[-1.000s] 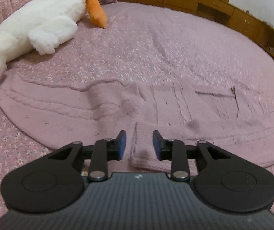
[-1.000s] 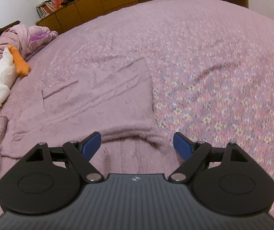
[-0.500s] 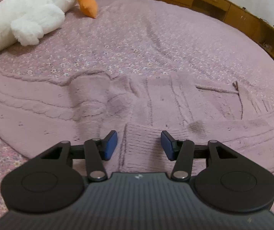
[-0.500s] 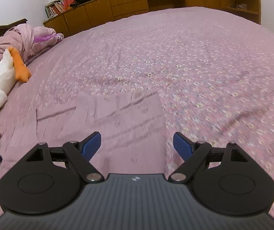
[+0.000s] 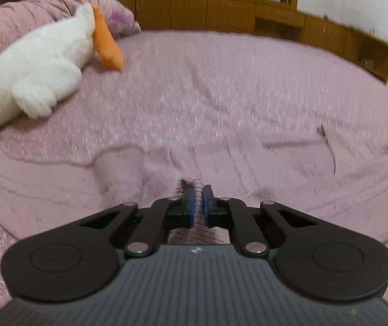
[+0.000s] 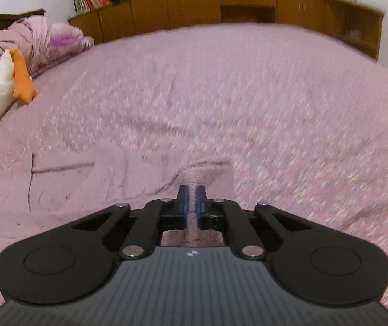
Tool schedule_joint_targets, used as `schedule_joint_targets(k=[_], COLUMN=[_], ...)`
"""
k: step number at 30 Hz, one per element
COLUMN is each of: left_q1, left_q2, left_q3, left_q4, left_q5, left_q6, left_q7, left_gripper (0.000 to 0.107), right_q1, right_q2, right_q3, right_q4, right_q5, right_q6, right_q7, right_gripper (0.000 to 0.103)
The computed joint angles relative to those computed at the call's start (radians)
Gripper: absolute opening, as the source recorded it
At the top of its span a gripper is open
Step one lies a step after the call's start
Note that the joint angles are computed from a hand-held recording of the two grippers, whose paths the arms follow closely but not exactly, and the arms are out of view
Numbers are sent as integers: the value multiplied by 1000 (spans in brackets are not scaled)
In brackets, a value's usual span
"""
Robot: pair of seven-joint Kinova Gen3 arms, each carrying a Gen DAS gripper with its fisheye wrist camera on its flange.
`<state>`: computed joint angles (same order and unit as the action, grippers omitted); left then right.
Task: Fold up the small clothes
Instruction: 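Open the left gripper to release the sleeve and lift away, then grasp the cardigan side edge beside the goose with the left gripper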
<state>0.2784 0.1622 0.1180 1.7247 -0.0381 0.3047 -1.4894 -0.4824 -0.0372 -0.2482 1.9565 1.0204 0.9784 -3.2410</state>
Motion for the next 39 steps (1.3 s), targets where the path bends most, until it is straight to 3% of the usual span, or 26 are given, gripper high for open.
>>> schedule_joint_targets(k=[3,8,11,13,15,16,18,20,26,33,39], left_q1=[0,76,116,122,164,162,119,88,52,32,28], left_q2=[7,86,139,139,141,139,125,113,70,12,-24], left_q3=[-5,-64,-98,-105,-144,-142,-104,-79,-44,-43,-60], left_q4=[-4,-102,-160,-153,-161,-165,-160,-158,-150,-160,-178], left_q5=[13,-81,-140,-170,-234,-246,-223,-197,-157,-160,-271], left_q6=[-43,58,143,135,156,166,173,182,217,284,338], left_q7=[16,93,162,197,257,267,245,222,177,193,246], left_gripper=[8,11,25,34,51,52,50,50,50,50,50], right_q1=[-8,-4,-2,5,3,6,9,5,-12,-33,-99], right_q2=[-1,33,62,73,72,66,46,19,-60,-105,-95], right_q3=[-25,10,30,47,54,58,58,43,-28,-120,-193], right_q4=[11,-3,-11,-5,4,7,13,33,46,16,-42], right_q5=[64,31,4,-11,-4,-4,-3,23,-3,-88,-107], right_q6=[77,75,53,16,-6,-18,-32,-33,-3,49,141], right_q7=[-81,-16,23,31,29,31,23,-15,-15,0,-23], right_gripper=[3,3,4,5,19,24,52,63,75,78,84])
